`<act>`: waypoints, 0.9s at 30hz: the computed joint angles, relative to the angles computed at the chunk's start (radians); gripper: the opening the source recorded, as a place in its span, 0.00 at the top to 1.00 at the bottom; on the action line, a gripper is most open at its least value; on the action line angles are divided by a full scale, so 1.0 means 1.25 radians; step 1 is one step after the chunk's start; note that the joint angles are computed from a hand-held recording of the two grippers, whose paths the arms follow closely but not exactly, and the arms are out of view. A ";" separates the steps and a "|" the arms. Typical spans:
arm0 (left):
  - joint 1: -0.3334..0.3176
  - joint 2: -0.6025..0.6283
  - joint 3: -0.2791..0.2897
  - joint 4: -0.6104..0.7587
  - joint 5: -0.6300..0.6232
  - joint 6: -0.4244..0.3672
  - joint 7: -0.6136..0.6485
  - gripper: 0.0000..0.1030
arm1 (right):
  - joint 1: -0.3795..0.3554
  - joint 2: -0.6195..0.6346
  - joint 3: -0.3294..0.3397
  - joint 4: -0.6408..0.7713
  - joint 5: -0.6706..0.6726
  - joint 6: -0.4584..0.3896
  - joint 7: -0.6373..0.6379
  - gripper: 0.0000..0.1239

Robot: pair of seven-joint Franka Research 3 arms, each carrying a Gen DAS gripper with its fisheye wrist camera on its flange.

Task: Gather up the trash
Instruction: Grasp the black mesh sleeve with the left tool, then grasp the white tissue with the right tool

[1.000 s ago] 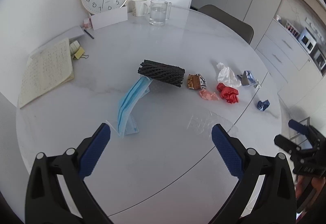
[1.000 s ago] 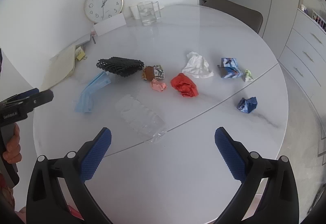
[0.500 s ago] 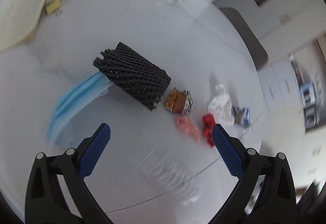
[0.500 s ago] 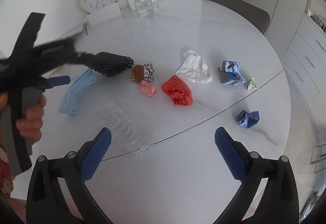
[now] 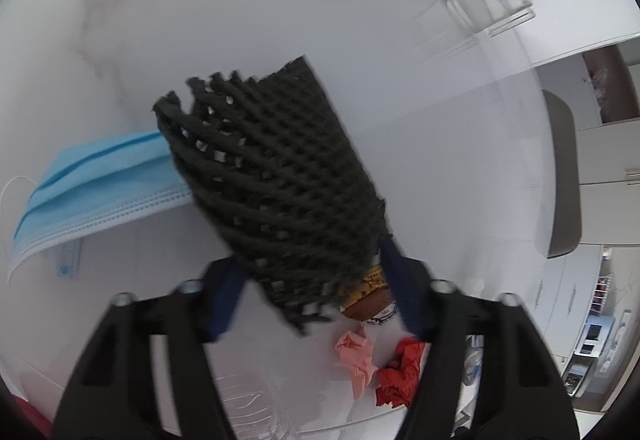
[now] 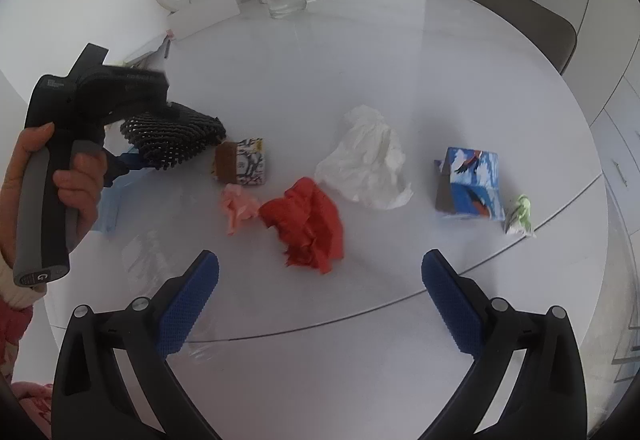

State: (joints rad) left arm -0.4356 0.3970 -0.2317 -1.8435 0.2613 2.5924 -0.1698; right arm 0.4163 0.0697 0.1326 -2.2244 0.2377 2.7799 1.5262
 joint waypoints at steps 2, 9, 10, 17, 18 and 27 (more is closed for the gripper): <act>0.009 0.010 -0.009 0.006 -0.018 0.007 0.019 0.69 | -0.012 0.016 0.000 0.018 0.040 -0.006 -0.046 0.19; -0.007 -0.008 0.002 0.011 0.021 -0.018 0.047 0.86 | -0.039 0.091 -0.010 0.110 0.110 -0.038 -0.104 0.19; -0.011 -0.017 0.004 0.010 0.034 -0.025 0.050 0.86 | -0.043 0.108 -0.013 0.130 0.111 -0.045 -0.098 0.19; -0.052 -0.060 -0.005 0.049 0.148 -0.140 0.126 0.86 | -0.037 0.218 -0.022 0.256 0.077 -0.105 -0.049 0.26; -0.058 -0.070 -0.007 0.046 0.164 -0.154 0.131 0.86 | -0.034 0.240 -0.023 0.281 0.070 -0.113 -0.040 0.27; -0.098 -0.114 -0.042 0.041 0.230 -0.264 0.200 0.86 | 0.010 0.343 -0.069 0.402 -0.048 -0.162 0.116 0.57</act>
